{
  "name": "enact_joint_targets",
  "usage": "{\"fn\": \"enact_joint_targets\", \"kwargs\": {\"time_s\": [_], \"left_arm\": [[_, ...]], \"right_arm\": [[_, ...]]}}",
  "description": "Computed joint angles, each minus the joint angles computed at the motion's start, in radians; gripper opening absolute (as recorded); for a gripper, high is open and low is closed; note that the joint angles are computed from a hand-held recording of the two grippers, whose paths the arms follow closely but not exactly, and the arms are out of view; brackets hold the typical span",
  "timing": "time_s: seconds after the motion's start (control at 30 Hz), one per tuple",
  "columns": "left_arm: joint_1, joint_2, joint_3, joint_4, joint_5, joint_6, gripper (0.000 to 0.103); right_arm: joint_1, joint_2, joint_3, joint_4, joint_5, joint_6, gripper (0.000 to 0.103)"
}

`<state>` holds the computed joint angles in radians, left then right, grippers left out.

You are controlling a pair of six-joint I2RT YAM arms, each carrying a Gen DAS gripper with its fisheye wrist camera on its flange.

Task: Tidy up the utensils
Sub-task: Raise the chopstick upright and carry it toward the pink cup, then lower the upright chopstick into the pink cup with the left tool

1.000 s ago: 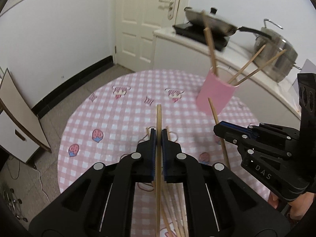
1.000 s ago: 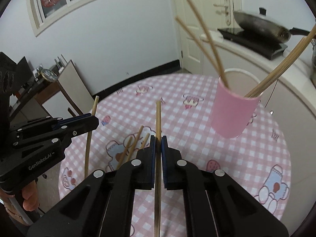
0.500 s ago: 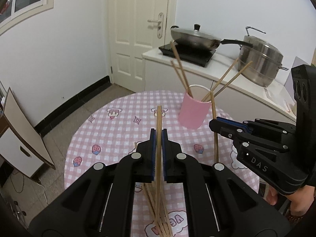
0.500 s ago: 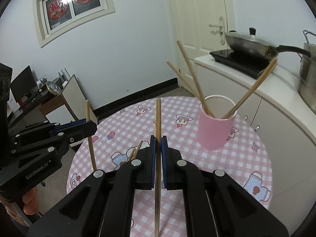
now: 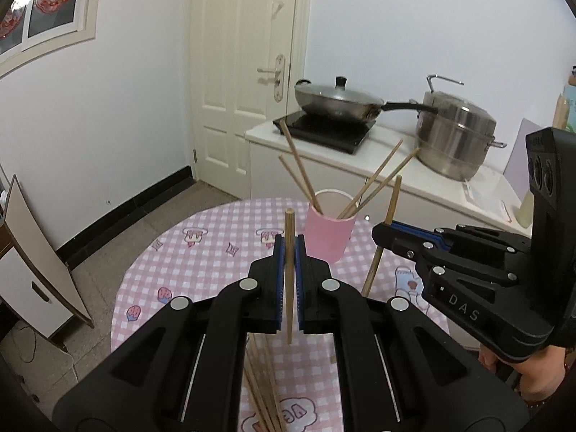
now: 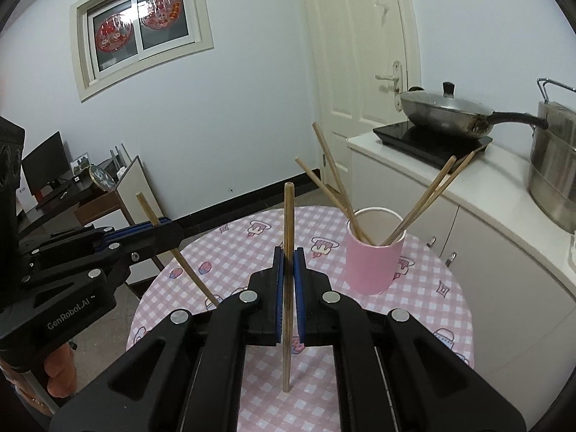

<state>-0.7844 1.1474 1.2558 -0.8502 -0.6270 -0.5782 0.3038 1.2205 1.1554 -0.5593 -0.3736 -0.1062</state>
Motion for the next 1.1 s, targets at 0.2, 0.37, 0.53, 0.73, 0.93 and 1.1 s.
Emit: {"fn": "enact_joint_targets", "kwargs": {"time_s": [0.2,0.37,0.53,0.73,0.93,1.1], "left_arm": [[-0.004,0.005,-0.012,0.059,-0.008,0.008,0.006],[0.018,0.017,-0.019,0.115,0.026,0.018,0.006],[0.044,0.026,-0.017,0.178,0.062,0.016,0.006],[0.063,0.078,0.045,0.229,0.075,0.042,0.006],[0.077,0.153,0.137,0.286,0.064,0.094,0.006],[0.092,0.199,0.200,0.352,0.041,0.144,0.006]], "right_arm": [[-0.018,-0.029,-0.018,0.042,0.018,-0.010,0.004],[-0.026,-0.032,-0.017,0.078,0.033,-0.017,0.004],[-0.050,-0.023,0.001,0.107,0.029,-0.023,0.004],[-0.078,0.003,0.056,0.142,0.020,-0.018,0.004],[-0.095,0.038,0.100,0.203,0.014,-0.002,0.004],[-0.109,0.077,0.137,0.263,-0.001,0.018,0.004]]}}
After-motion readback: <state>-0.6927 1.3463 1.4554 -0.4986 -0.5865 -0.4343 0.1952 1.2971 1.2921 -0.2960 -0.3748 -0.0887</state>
